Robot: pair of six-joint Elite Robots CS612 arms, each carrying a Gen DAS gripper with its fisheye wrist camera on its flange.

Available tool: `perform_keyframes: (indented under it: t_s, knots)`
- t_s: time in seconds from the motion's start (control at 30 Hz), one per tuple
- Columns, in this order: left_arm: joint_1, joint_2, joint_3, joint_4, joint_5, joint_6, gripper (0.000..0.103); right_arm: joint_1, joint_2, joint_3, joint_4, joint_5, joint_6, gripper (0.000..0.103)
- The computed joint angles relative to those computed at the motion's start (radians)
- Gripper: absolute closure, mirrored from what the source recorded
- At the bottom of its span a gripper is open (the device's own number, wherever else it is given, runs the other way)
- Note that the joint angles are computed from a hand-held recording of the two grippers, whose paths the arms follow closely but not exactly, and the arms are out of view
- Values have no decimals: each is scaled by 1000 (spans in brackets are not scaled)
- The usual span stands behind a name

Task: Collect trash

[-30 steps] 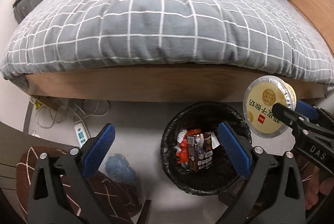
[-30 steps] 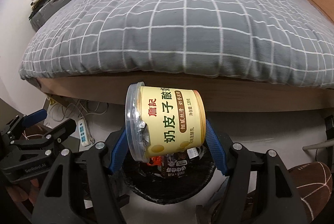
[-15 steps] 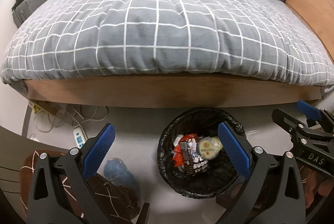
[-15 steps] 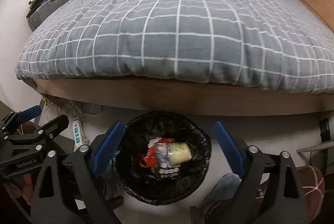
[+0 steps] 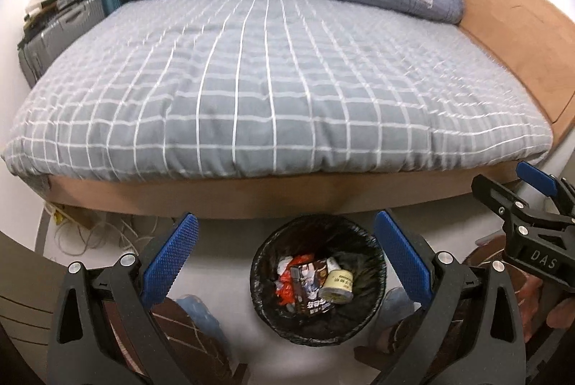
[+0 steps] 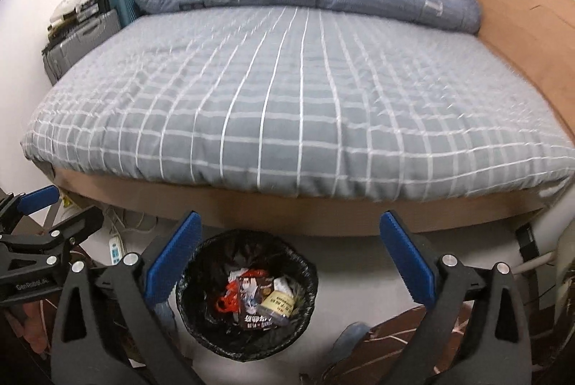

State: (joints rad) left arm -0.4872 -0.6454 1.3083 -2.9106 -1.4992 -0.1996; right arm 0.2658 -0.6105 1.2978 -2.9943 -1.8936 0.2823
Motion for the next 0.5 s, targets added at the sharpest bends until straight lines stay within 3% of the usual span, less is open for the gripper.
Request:
perform_keyframes:
  t_s: [0.27,0.5]
  knots:
    - [-12,-72,93,-96,37,3,6,15,-62,77,-62,-37,7,8]
    - [-13,-95,127,-128,40,-5,6,25,-84,107,-95,-54,6,8]
